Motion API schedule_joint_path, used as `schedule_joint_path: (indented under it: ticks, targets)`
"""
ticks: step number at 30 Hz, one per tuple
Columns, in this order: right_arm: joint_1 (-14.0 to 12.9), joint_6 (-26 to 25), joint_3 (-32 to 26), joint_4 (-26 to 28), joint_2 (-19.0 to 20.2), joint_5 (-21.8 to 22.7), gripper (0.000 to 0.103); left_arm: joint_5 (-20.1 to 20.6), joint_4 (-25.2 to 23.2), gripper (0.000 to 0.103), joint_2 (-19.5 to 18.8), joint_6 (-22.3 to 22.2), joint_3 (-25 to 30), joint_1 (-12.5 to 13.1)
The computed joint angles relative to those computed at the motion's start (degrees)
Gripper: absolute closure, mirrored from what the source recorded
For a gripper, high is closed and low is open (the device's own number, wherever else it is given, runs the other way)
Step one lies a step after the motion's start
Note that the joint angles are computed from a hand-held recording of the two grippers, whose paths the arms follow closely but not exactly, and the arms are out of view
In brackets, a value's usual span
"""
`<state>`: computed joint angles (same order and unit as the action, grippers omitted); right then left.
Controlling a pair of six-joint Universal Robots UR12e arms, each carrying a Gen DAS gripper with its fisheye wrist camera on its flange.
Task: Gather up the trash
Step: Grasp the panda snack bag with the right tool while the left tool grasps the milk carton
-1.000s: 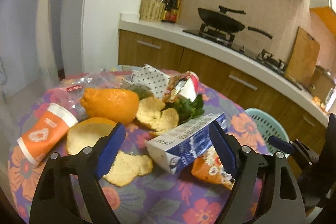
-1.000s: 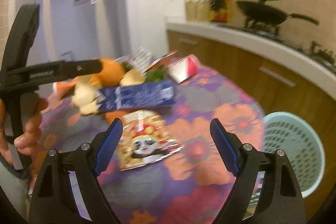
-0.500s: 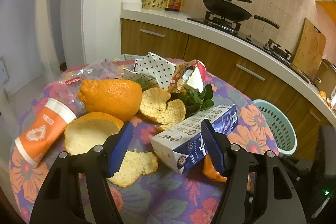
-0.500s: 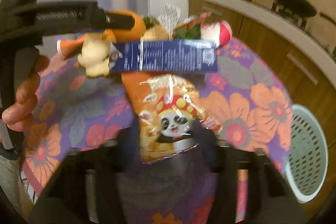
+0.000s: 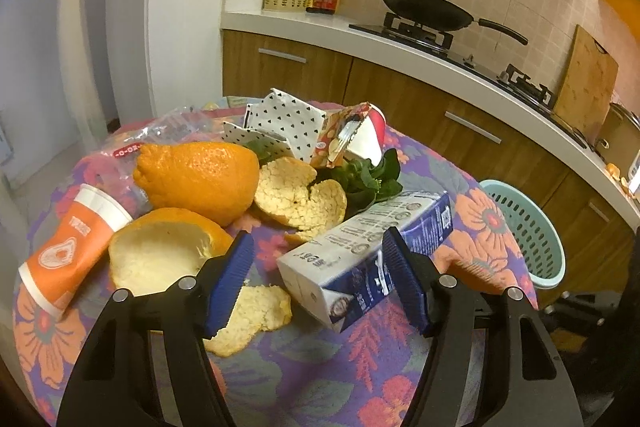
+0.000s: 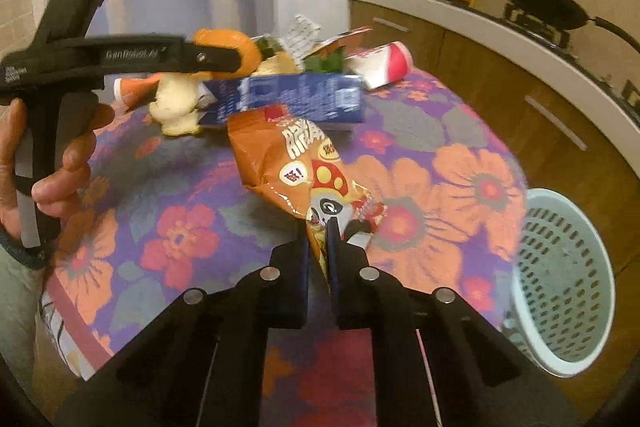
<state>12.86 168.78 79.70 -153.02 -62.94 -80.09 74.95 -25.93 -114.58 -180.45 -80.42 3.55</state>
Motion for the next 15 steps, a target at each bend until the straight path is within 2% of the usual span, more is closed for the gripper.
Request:
schedule_joint_path:
  ticks: [3,7,11,15]
  targets:
    - [-0.6,0.9,0.9,-1.8,-0.6,-1.3,0.097,-0.6,-0.4,0.039,0.0,0.3,-0.2,0.0]
    - [-1.5,2.4,0.6,-1.9,-0.6,-0.2,0.098,-1.2,-1.3,0.039,0.0,1.6,-0.4,-0.3]
    - [-1.6,1.9,0.6,-1.3,-0.6,0.8,0.098,-0.1,-2.0,0.039,-0.2,3.4,-0.2,-0.8]
    - [-1.4,1.0,0.4,-0.8,-0.4,0.9,0.098,-0.8,-2.2,0.036,-0.6,4.8,0.2,-0.9]
